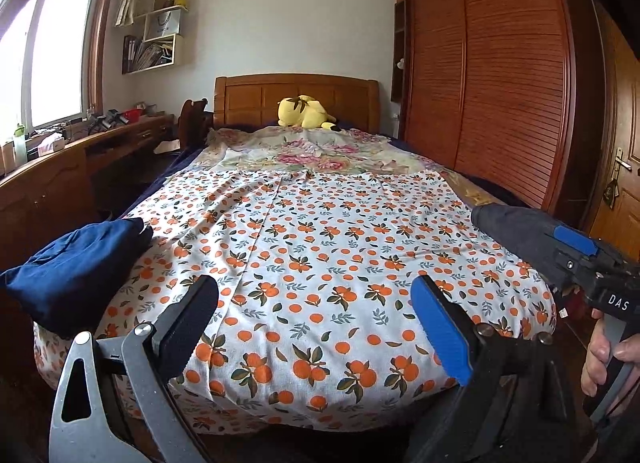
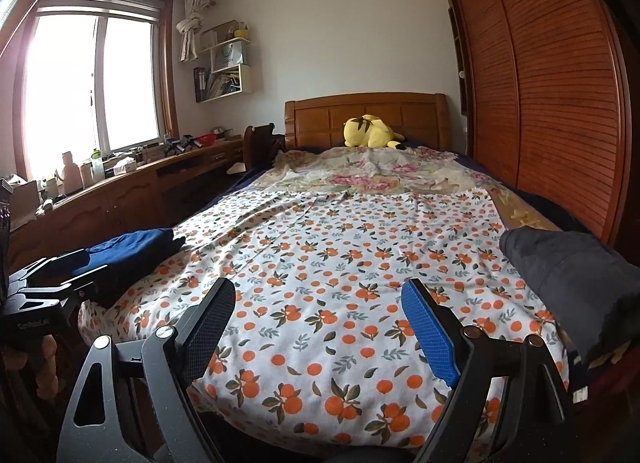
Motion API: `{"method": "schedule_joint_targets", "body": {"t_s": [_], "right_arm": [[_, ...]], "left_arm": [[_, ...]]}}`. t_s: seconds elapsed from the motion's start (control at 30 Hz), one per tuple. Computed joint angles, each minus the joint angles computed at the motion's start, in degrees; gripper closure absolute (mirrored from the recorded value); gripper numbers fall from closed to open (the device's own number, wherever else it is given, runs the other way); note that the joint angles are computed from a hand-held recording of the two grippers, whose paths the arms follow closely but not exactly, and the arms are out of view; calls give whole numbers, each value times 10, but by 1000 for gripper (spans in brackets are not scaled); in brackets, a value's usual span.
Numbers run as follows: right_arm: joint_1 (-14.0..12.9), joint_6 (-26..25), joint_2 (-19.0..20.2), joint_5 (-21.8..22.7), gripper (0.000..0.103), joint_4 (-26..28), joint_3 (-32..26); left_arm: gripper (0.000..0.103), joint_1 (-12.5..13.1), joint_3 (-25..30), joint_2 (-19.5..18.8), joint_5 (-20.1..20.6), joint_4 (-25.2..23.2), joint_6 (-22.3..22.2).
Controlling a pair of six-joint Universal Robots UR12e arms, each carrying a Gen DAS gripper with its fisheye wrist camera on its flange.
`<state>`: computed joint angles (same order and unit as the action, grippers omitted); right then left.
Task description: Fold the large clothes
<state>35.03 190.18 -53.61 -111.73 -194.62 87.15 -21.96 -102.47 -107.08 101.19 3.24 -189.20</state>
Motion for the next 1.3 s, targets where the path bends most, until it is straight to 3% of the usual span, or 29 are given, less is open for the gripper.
{"method": "schedule_joint_targets", "body": {"t_s": [1.3], "right_arm": [[1, 5, 0, 4, 17, -1, -2]], "left_arm": [[6, -5, 2, 4, -1, 2, 6]]}}
